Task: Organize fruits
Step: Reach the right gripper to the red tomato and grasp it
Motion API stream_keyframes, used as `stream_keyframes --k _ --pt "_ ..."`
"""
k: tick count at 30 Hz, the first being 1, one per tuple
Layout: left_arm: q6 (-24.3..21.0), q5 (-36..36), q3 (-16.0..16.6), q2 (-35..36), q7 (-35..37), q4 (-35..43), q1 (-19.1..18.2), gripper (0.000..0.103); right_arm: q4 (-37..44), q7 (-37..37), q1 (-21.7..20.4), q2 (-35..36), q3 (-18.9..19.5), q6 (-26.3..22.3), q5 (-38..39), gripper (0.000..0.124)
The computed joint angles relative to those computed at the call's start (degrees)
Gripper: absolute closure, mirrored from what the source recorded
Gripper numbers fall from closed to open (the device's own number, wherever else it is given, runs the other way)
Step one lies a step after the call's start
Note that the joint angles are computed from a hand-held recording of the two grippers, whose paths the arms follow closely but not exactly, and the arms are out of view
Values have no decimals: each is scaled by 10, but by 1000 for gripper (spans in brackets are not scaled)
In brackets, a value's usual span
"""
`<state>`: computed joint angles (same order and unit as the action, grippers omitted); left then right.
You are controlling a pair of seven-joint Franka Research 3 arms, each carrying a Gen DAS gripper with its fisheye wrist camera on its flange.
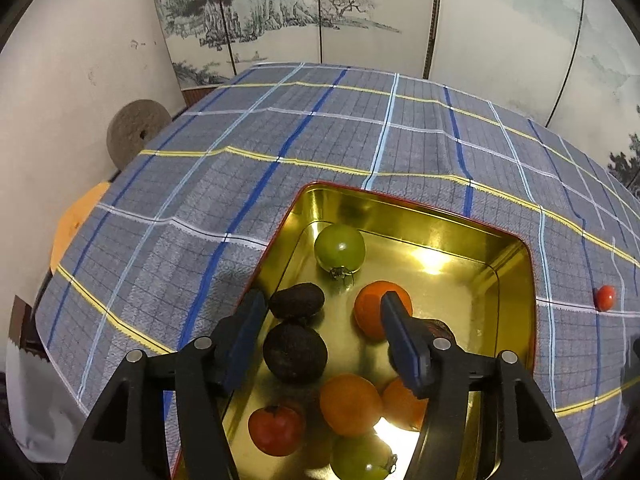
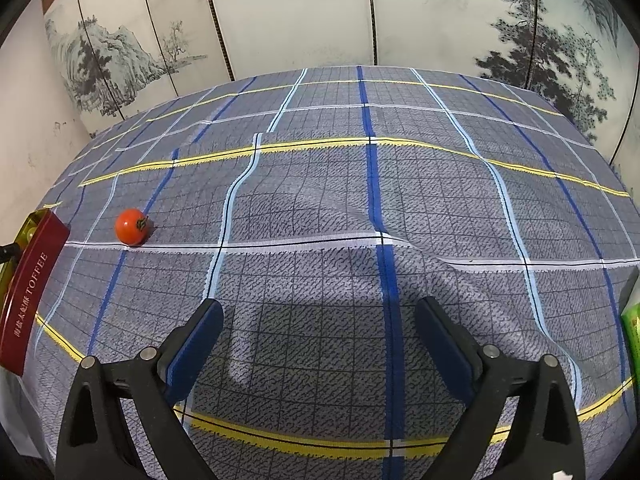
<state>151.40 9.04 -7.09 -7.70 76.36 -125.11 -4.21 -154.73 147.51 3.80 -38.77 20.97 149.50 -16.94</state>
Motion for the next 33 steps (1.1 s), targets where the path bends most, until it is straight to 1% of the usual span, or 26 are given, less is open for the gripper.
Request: stream_keyframes --k 6,9,10,14,18,20,22,24,28,33 --pt "11 12 -4 -15 -14 -13 -1 42 7 -2 -1 5 2 -10 -4 28" --pt "17 40 -11 -26 -31 -22 1 41 26 -3 -1 20 11 -36 -17 28" --pt "21 48 -12 -31 -34 -27 0 41 28 -5 3 24 9 -34 -21 28" --pt "33 79 -19 -48 -51 -39 -1 39 42 -8 19 42 5 3 -24 28" --pt "49 105 -24 -60 -66 -48 -2 34 78 -31 27 77 10 22 -40 28" --pt "54 113 -26 -62 -71 -50 -4 33 95 -36 24 95 16 28 -54 30" --pt "57 111 -24 -65 -68 -53 -9 33 110 -30 19 113 20 43 -71 30" --pt "58 106 -23 -66 -62 -54 -16 33 120 -30 23 129 13 55 -73 30" --pt "62 97 -22 -69 -50 -58 -25 32 133 -29 27 156 1 75 -80 38" --pt "75 71 -17 -84 -33 -75 -39 32 152 -32 35 185 -9 79 -91 41"
